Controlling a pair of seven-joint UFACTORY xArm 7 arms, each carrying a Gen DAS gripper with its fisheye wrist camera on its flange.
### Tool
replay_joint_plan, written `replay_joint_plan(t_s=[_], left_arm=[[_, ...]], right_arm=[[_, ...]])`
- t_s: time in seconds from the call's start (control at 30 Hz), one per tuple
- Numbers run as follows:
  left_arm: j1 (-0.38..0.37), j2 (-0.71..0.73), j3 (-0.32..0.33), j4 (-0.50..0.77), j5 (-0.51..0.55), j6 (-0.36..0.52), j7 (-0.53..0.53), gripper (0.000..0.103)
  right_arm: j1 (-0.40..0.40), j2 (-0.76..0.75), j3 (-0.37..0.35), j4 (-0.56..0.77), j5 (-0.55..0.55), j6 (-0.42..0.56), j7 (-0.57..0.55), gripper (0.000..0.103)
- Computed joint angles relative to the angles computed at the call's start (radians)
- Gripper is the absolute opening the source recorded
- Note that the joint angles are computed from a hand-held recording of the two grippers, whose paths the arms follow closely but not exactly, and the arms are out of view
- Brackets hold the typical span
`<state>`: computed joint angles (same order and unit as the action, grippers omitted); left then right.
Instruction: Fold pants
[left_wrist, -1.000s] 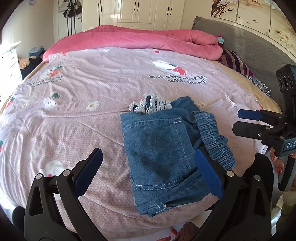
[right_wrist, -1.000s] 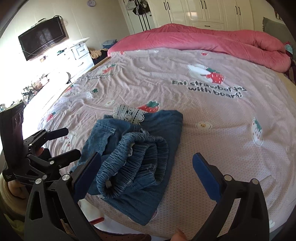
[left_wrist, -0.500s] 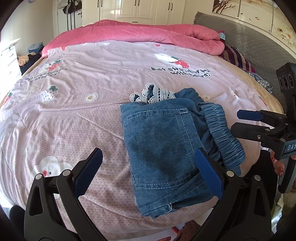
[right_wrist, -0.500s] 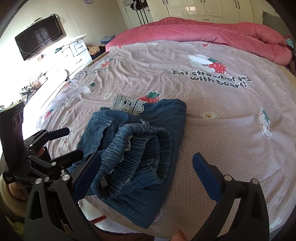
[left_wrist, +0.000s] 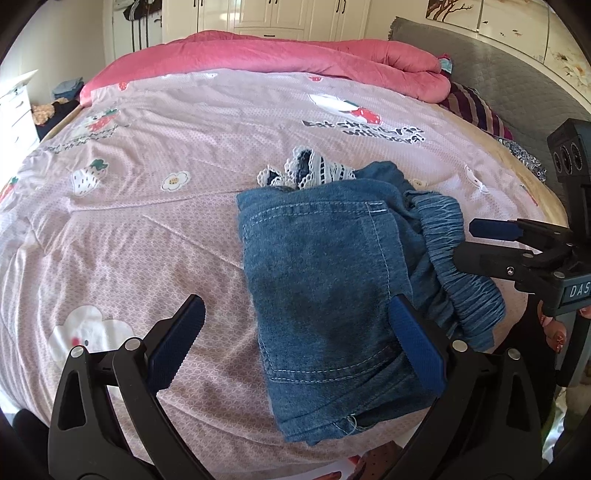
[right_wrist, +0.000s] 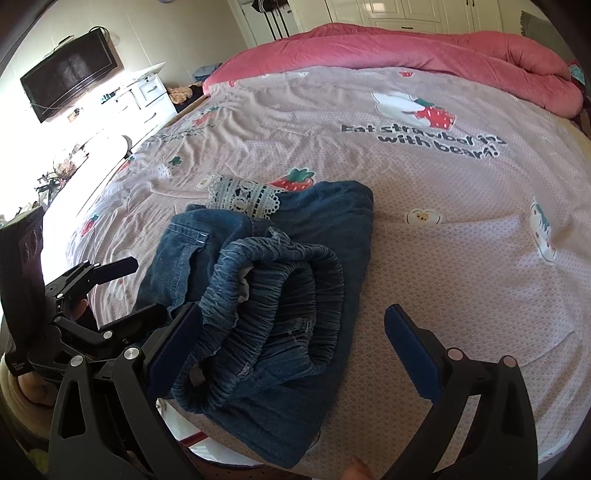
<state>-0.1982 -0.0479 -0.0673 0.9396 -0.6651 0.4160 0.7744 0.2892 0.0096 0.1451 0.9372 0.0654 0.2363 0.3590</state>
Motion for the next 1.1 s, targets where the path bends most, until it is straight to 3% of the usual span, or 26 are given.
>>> replay_joint_plan(t_s=[0.23,0.37,0.47,0.53,0.57,0.6,0.73,0.83,0.93,1.1], left_arm=[[0.006,0.02,-0.003,0.012,-0.021,0.016,0.009,0.093],[0.013,0.036,-0.005,0.025,-0.047,0.035,0.025,0.093],[0.02,0.045,-0.008,0.037,-0.082,0.066,0.052,0.092],[0.03,0.056,-0.006,0.061,-0.119,0.139,0.079,0.072],[0.035,0.062,-0.006,0.071,-0.135,0.171,0.091,0.067],[0.038,0.066,-0.008,0.077,-0.143,0.188,0.1,0.063],[0.045,0.073,-0.016,0.088,-0.151,0.207,0.117,0.05],[0.039,0.056,-0.024,0.078,-0.153,0.185,0.144,0.038],[0.029,0.041,-0.025,0.075,-0.15,0.164,0.156,0.031],[0.029,0.044,-0.012,0.117,-0.169,0.14,0.164,0.029]], right_arm=[[-0.003,0.033,0.006,0.012,0.089,-0.015,-0.069,0.098],[-0.012,0.055,0.024,0.024,0.206,-0.024,-0.162,0.098],[-0.031,0.08,0.053,0.042,0.358,-0.026,-0.287,0.098],[-0.042,0.098,0.07,0.053,0.456,-0.022,-0.363,0.097],[-0.038,0.104,0.067,0.055,0.454,-0.023,-0.358,0.094],[-0.035,0.109,0.067,0.057,0.452,-0.028,-0.361,0.084],[-0.028,0.101,0.065,0.052,0.444,-0.038,-0.354,0.068],[-0.002,0.086,0.045,0.032,0.355,-0.074,-0.289,0.056],[0.017,0.077,0.027,0.025,0.246,-0.103,-0.212,0.05],[0.002,0.102,0.046,0.087,0.242,-0.132,-0.231,0.049]])
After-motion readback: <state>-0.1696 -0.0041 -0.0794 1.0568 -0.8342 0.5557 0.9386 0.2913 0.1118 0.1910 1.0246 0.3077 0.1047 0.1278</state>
